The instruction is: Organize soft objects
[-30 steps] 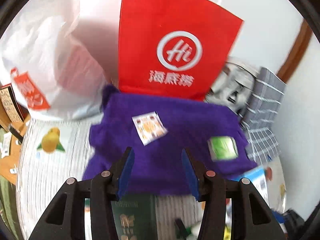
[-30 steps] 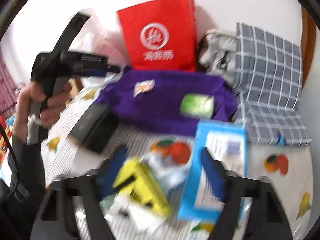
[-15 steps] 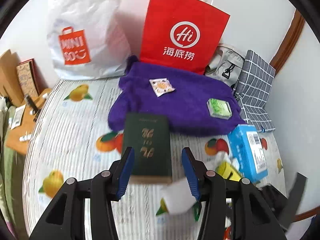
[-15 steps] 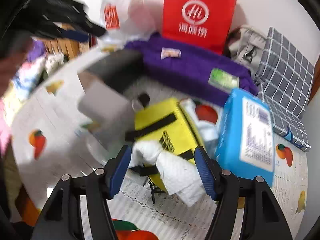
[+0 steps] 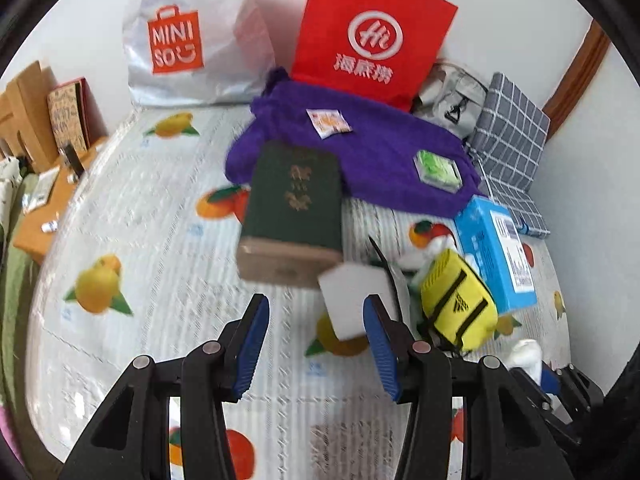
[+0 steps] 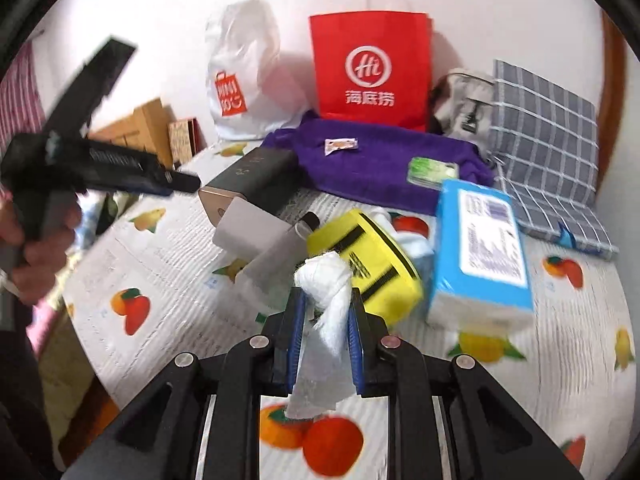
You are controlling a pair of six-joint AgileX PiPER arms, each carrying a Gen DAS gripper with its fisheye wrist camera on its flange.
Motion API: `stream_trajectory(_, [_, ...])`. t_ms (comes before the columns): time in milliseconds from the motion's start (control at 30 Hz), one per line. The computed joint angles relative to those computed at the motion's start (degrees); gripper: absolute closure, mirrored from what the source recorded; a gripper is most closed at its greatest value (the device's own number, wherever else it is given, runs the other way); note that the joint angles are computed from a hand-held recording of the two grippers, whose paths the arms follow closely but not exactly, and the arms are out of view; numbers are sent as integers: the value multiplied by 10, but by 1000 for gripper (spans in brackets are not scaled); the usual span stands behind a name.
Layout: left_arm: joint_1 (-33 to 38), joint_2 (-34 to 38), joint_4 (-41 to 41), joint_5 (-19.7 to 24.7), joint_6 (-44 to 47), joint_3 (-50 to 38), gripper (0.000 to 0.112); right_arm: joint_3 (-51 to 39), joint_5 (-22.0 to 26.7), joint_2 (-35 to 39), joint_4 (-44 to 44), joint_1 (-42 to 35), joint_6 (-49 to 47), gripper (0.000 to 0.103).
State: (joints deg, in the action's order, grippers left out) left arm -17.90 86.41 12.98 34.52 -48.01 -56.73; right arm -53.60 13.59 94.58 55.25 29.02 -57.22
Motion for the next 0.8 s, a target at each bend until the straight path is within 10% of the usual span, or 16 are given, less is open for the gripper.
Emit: stream_trajectory(800, [11,131,-113,-146,46,-20,68,23,11,102,143,-110,-144,77])
